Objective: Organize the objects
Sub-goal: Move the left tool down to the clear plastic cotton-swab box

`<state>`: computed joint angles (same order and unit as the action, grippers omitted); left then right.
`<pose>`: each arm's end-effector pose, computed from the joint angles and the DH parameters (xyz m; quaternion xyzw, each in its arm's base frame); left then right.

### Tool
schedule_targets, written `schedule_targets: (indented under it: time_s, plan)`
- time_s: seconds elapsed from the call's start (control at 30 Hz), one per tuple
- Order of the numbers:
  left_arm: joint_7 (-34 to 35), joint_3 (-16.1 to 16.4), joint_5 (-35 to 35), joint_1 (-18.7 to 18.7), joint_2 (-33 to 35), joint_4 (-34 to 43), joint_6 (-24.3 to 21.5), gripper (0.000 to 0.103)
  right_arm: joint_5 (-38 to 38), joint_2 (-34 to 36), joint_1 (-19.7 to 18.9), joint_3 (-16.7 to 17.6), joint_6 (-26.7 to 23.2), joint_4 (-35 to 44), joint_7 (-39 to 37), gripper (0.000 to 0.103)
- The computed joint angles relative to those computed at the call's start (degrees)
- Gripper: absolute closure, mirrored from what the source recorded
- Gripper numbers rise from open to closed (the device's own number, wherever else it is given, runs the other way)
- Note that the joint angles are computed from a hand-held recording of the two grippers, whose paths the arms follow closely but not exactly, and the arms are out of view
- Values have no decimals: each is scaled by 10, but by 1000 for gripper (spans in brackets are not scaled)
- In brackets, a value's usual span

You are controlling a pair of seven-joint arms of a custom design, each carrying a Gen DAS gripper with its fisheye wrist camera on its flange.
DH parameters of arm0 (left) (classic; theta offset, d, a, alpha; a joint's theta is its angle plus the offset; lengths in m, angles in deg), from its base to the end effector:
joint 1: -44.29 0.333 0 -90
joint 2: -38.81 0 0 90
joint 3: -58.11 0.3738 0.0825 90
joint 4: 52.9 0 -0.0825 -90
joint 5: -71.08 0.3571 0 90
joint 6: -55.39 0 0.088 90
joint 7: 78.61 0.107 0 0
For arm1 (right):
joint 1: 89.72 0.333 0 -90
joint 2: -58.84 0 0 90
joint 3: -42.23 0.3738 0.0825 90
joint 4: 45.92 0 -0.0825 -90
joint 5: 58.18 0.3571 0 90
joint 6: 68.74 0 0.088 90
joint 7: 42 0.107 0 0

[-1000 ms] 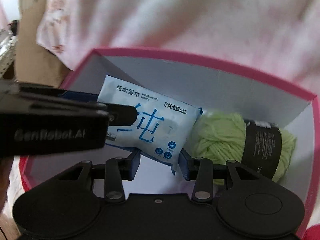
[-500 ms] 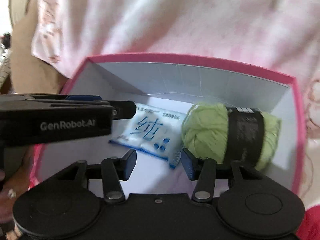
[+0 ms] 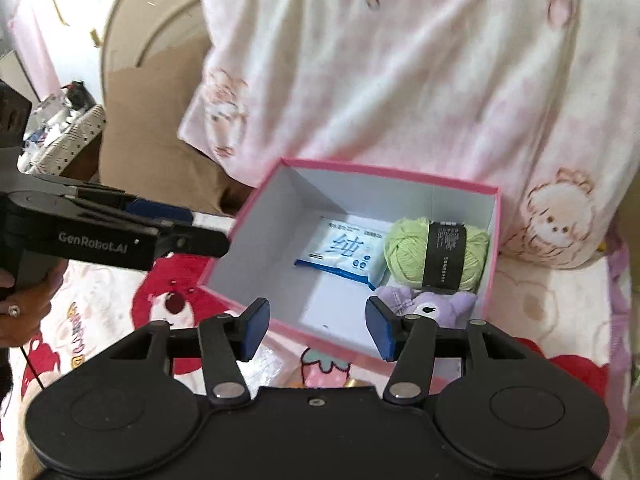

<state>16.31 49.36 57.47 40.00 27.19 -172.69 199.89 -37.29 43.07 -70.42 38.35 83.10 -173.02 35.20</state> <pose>0.4911 -0.1197 0.6472 -0.6100 0.7250 -0.2866 0.1421 0.4630 0.1132 0.6357 -0.7281 0.5781 -0.1296 0.3448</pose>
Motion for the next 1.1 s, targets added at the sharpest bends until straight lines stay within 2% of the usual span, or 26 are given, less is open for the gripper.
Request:
schedule_targets:
  time_s: [0.17, 0.3, 0.5, 0.6, 0.77, 0.97, 1.1]
  plan:
    - [8, 0, 7, -1, -78, -36, -45, 41, -16, -69, 11, 7, 14, -47, 8, 40]
    - [25, 5, -14, -9, -129, -73, -46, 39, -71, -112, -3, 31, 33, -84, 75, 40]
    - [32, 11, -50, -20, -159, -125, -38, 39, -93, -137, 42, 13, 73, -130, 108, 40]
    - [47, 16, -72, -27, -164, -155, -15, 39, -88, -138, 79, -3, 100, -154, 107, 40]
    - [92, 48, -154, -49, -157, -199, 44, 39, -54, -113, 155, -43, 163, -188, 86, 40]
    - [120, 61, -198, -41, -130, -214, 68, 39, -12, -56, 227, -84, 196, -183, 54, 40]
    - [126, 56, -230, -37, -108, -228, 112, 40, -11, -8, 211, -62, 191, -160, 38, 40]
